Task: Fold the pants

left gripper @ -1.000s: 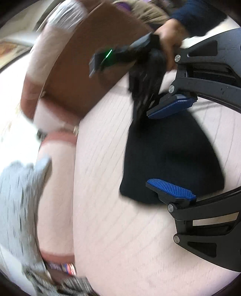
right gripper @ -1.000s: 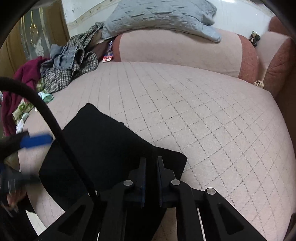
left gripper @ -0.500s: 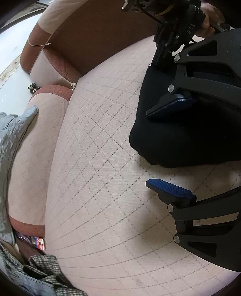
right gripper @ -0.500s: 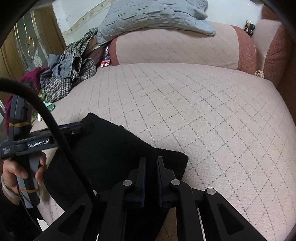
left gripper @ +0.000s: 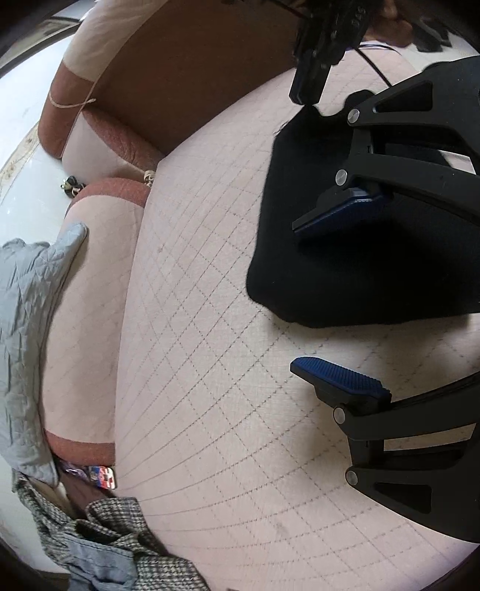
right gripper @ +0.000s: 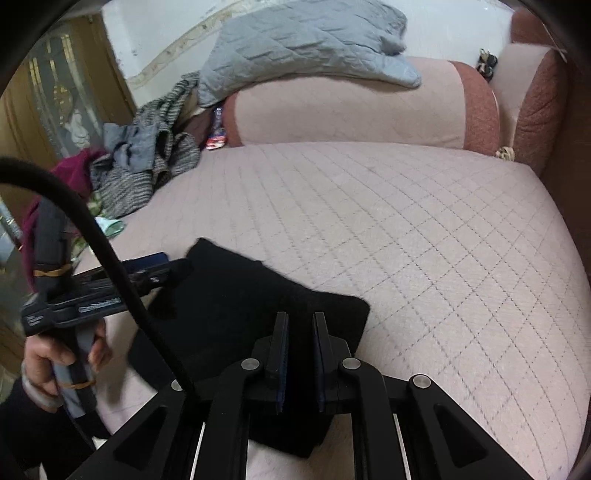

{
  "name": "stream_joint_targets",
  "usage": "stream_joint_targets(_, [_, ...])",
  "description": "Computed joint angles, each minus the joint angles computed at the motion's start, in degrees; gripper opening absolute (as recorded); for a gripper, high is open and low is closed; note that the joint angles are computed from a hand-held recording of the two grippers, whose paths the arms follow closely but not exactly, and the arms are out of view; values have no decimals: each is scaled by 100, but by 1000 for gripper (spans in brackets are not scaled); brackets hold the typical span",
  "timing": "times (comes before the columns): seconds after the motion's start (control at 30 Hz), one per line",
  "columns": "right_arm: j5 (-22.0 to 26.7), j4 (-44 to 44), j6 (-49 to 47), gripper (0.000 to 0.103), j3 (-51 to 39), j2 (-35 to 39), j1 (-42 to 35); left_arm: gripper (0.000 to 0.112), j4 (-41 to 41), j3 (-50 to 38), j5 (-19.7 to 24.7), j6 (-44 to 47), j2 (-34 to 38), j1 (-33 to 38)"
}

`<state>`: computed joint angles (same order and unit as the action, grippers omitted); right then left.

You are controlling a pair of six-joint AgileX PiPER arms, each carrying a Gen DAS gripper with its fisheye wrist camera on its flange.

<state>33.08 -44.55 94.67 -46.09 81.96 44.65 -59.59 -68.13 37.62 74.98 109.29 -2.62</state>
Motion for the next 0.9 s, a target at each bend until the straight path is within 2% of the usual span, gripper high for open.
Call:
stream_joint_targets(0.23, [98, 544, -741, 10, -249, 91, 466, 68, -190, 359, -22, 393, -259, 76])
stream_joint_targets(0.43, [-327, 1072, -1335, 10, -168, 388, 334, 68, -194, 462, -28, 469, -284, 63])
stream_joint_targets(0.6, [-705, 843, -991, 10, 81, 457, 259, 68, 25, 479, -124, 327, -151, -73])
stream_joint_targets(0.77, [-665, 839, -814, 10, 89, 378, 336, 68, -30, 558, -182, 418, -181, -115])
stream_joint_targets(0.83, [-658, 677, -515, 17, 178, 220, 363, 68, -31, 590, -201, 429, -213, -125])
stream_joint_targets(0.9, [-802, 240, 226, 37, 495, -146, 387, 68, 19, 583, -166, 378, -234, -107])
